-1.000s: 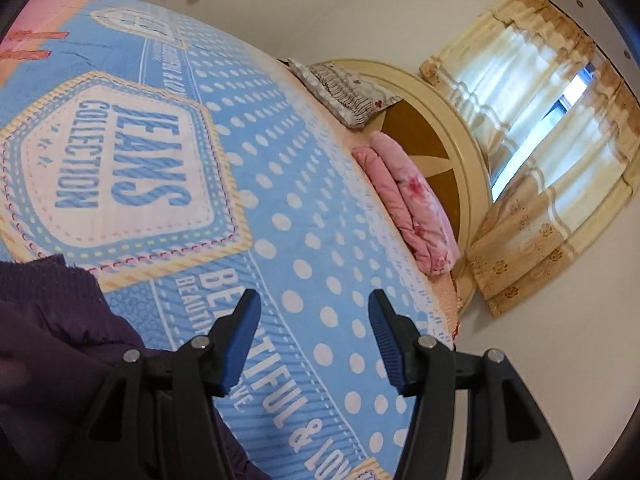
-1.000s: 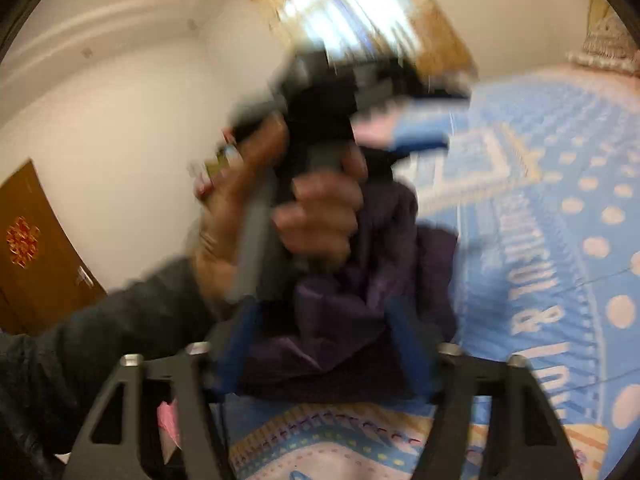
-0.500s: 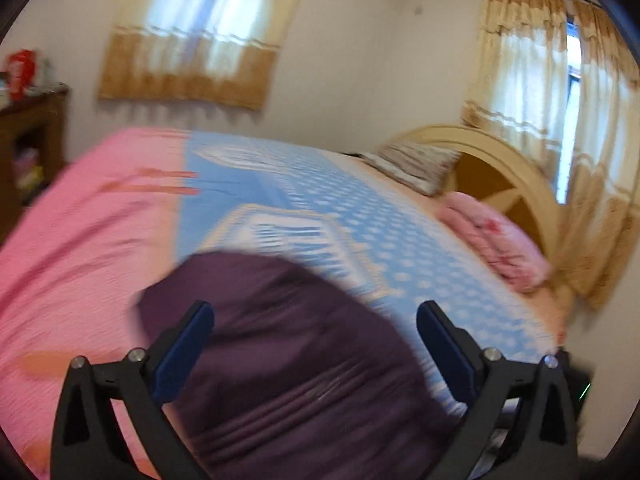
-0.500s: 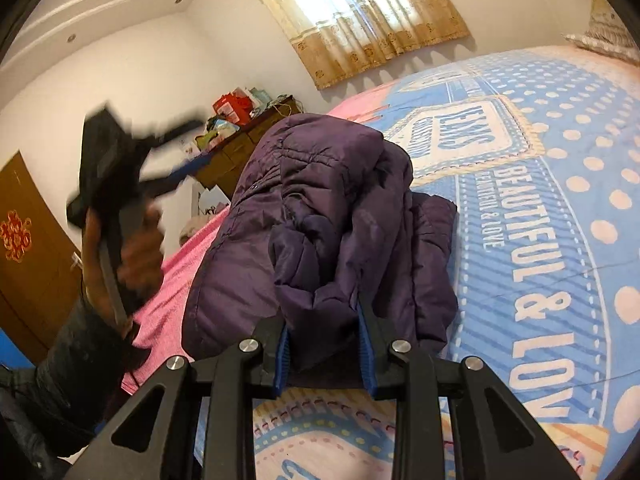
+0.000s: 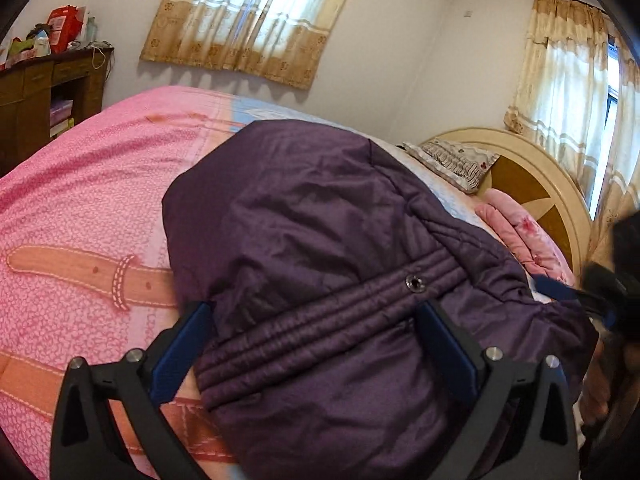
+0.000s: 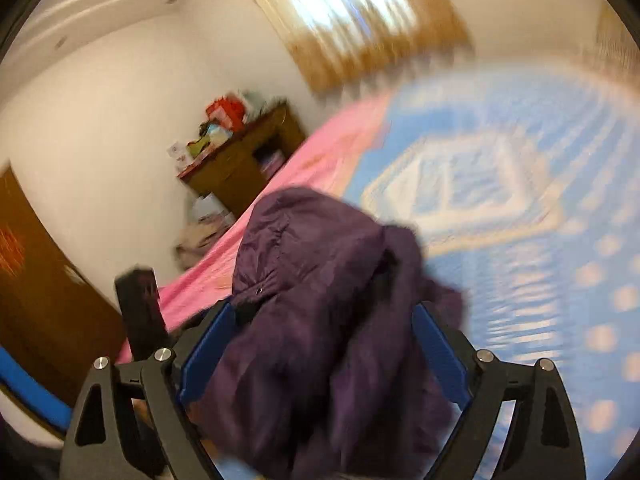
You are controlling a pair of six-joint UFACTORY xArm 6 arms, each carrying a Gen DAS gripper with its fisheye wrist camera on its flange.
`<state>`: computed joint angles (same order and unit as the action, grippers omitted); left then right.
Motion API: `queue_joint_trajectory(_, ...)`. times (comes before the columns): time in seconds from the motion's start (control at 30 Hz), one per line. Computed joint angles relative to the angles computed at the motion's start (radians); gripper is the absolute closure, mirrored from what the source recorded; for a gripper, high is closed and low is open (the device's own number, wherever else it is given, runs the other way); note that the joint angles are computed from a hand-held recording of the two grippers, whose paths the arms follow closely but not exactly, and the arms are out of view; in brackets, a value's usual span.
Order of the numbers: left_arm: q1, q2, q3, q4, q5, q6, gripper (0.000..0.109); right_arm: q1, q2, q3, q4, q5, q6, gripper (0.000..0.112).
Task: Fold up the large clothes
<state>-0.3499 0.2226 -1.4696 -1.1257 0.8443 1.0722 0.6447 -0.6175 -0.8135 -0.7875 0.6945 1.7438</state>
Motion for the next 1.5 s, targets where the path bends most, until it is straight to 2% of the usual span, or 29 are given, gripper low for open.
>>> queue_joint_trajectory(0.03,0.004,0.002,-0.004,-0.002,0.007,0.001,0.006,-0.071,0.001,0.038,0.053,-0.105,-0.008,0.025)
queue_joint_trajectory(0.07,0.007,0.000,-0.004,-0.004,0.010,0.006,0.006,-0.118,0.006,0.069,0.121,-0.200,-0.050,0.050)
queue_joint_trajectory(0.1,0.012,-0.001,-0.002,-0.006,0.014,0.011,0.006,-0.141,0.013,0.089,0.148,-0.253,-0.068,0.072)
queue_joint_trajectory(0.13,0.006,0.000,-0.005,0.003,0.003,0.000,0.006,-0.144,0.013,0.092,0.132,-0.265,-0.074,0.075)
queue_joint_trajectory(0.17,0.005,-0.014,0.012,0.015,-0.007,-0.003,0.006,-0.128,0.007,0.083,0.107,-0.234,-0.075,0.083)
queue_joint_trajectory(0.27,-0.026,-0.035,0.020,0.070,-0.036,-0.029,0.006,-0.065,-0.077,0.084,0.025,-0.109,-0.039,0.091)
queue_joint_trajectory(0.37,-0.090,-0.087,0.051,0.141,-0.098,-0.019,0.006,-0.039,-0.167,0.123,0.042,-0.006,-0.061,0.093)
queue_joint_trajectory(0.43,-0.166,-0.111,0.082,0.314,-0.219,-0.094,0.006,-0.064,-0.218,0.188,0.094,0.034,-0.089,0.094)
queue_joint_trajectory(0.47,-0.206,-0.113,0.103,0.419,-0.295,-0.146,0.006,-0.077,-0.233,0.219,0.115,0.051,-0.091,0.094)
queue_joint_trajectory(0.5,-0.229,-0.105,0.107,0.524,-0.333,-0.218,0.006,-0.098,-0.247,0.256,0.131,0.040,-0.102,0.094)
queue_joint_trajectory(0.53,-0.245,-0.093,0.109,0.616,-0.361,-0.296,0.006,-0.126,-0.268,0.307,0.157,-0.012,-0.102,0.094)
queue_joint_trajectory(0.57,-0.255,-0.084,0.110,0.666,-0.384,-0.337,0.006,-0.138,-0.294,0.347,0.153,-0.053,-0.064,0.094)
queue_joint_trajectory(0.6,-0.257,-0.076,0.108,0.674,-0.392,-0.337,0.006,-0.130,-0.305,0.353,0.120,-0.052,-0.034,0.094)
queue_joint_trajectory(0.67,-0.254,-0.077,0.118,0.643,-0.408,-0.304,0.006,-0.063,-0.307,0.296,0.059,0.068,0.019,0.094)
queue_joint_trajectory(0.77,-0.238,-0.076,0.115,0.606,-0.392,-0.280,0.006,0.112,-0.243,0.104,-0.094,0.382,0.128,0.093)
queue_joint_trajectory(0.8,-0.237,-0.079,0.118,0.607,-0.389,-0.285,0.006,0.156,-0.209,0.040,-0.147,0.445,0.148,0.091)
queue_joint_trajectory(0.83,-0.240,-0.085,0.129,0.615,-0.402,-0.290,0.006,0.180,-0.162,-0.033,-0.196,0.468,0.154,0.086)
queue_joint_trajectory(0.87,-0.247,-0.096,0.147,0.624,-0.426,-0.294,0.006,0.178,-0.134,-0.071,-0.215,0.450,0.149,0.063)
queue_joint_trajectory(0.9,-0.256,-0.101,0.158,0.639,-0.443,-0.307,0.006,0.155,-0.110,-0.093,-0.243,0.390,0.155,0.033)
queue_joint_trajectory(0.93,-0.259,-0.101,0.159,0.648,-0.450,-0.318,0.006,0.107,-0.075,-0.114,-0.266,0.288,0.161,0.025)
queue_joint_trajectory(0.97,-0.259,-0.098,0.155,0.650,-0.447,-0.325,0.006,0.060,-0.048,-0.123,-0.248,0.216,0.130,0.024)
queue_joint_trajectory(1.03,-0.254,-0.103,0.156,0.625,-0.439,-0.314,0.006,-0.001,0.019,-0.145,-0.182,0.183,0.073,0.024)
queue_joint_trajectory(1.1,-0.239,-0.118,0.151,0.563,-0.416,-0.273,0.006,-0.056,0.035,-0.090,-0.137,0.123,0.085,0.028)
queue_joint_trajectory(1.17,-0.207,-0.126,0.130,0.481,-0.394,-0.247,0.006,-0.063,0.036,-0.036,-0.113,0.140,0.117,0.032)
queue_joint_trajectory(1.23,-0.189,-0.118,0.108,0.451,-0.431,-0.268,0.006,-0.045,0.041,-0.015,-0.111,0.186,0.094,0.032)
queue_joint_trajectory(1.27,-0.184,-0.099,0.089,0.493,-0.451,-0.313,0.006,-0.040,0.041,-0.004,-0.121,0.200,0.094,0.032)
queue_joint_trajectory(1.37,-0.179,0.003,-0.013,0.695,-0.396,-0.470,0.006,-0.057,0.014,0.033,-0.095,0.204,0.087,0.032)
queue_joint_trajectory(1.4,-0.186,0.020,-0.021,0.712,-0.394,-0.479,0.006,-0.058,0.015,0.037,-0.085,0.208,0.075,0.032)
queue_joint_trajectory(1.5,-0.211,0.037,-0.005,0.775,-0.439,-0.525,0.006,-0.116,-0.006,0.108,-0.052,0.110,0.078,0.032)
